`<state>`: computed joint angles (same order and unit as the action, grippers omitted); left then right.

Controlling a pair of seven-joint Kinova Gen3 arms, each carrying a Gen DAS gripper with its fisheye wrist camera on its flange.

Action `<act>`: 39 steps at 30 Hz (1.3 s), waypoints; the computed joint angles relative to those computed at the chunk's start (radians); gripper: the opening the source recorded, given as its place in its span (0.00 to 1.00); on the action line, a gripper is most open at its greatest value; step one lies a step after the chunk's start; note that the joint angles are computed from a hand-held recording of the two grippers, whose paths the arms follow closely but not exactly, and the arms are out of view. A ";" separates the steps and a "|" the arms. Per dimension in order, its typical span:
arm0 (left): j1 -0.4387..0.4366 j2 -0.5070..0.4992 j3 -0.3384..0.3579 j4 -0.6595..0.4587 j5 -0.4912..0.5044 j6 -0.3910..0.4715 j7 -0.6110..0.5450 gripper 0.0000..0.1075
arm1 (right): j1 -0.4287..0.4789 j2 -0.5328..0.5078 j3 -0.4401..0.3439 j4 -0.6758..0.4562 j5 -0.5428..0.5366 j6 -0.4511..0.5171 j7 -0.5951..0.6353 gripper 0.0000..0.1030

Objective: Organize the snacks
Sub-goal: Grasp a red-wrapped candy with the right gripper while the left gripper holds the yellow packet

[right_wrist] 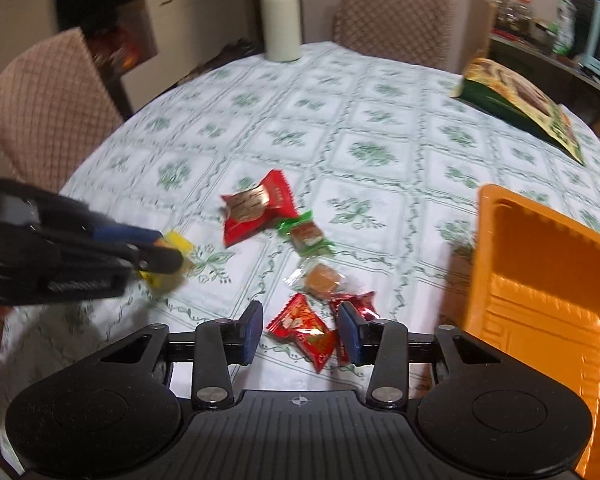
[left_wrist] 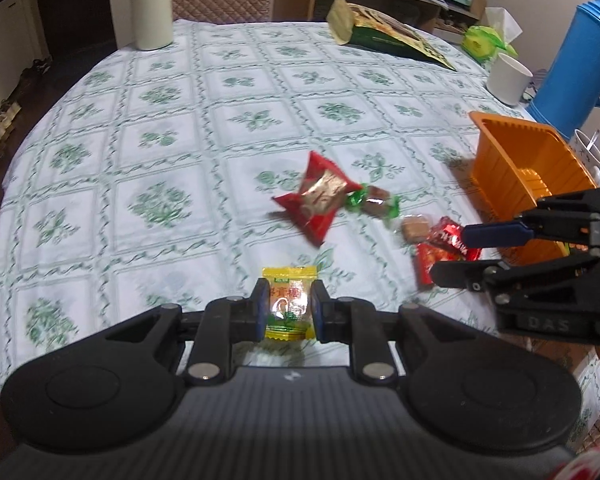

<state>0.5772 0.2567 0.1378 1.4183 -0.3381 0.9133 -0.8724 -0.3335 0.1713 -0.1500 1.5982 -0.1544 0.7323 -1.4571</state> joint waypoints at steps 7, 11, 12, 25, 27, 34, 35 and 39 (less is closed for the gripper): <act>-0.006 -0.031 0.000 0.031 -0.005 0.009 0.034 0.18 | -0.018 0.043 -0.001 -0.036 0.034 0.043 0.011 0.41; -0.009 -0.041 0.006 0.039 -0.013 0.009 0.045 0.18 | -0.021 0.041 -0.006 -0.036 0.028 0.052 0.021 0.40; -0.010 -0.042 0.007 0.040 -0.015 0.009 0.047 0.18 | -0.030 0.040 -0.003 -0.033 0.041 0.047 0.009 0.39; 0.004 -0.056 0.017 0.046 -0.053 0.019 0.086 0.18 | -0.059 0.037 0.011 0.000 0.117 -0.001 -0.085 0.21; 0.006 -0.060 0.019 0.048 -0.058 0.021 0.092 0.18 | -0.057 0.029 0.008 0.011 0.113 -0.014 -0.092 0.20; 0.013 -0.070 0.027 0.047 -0.078 0.025 0.112 0.18 | -0.043 -0.012 -0.001 0.035 0.076 -0.031 -0.112 0.20; 0.014 -0.073 0.028 0.047 -0.082 0.023 0.115 0.18 | -0.040 -0.022 -0.001 0.040 0.069 -0.032 -0.111 0.20; 0.024 -0.075 0.035 0.034 -0.096 0.023 0.122 0.18 | -0.019 -0.056 -0.002 0.052 0.025 -0.035 -0.099 0.20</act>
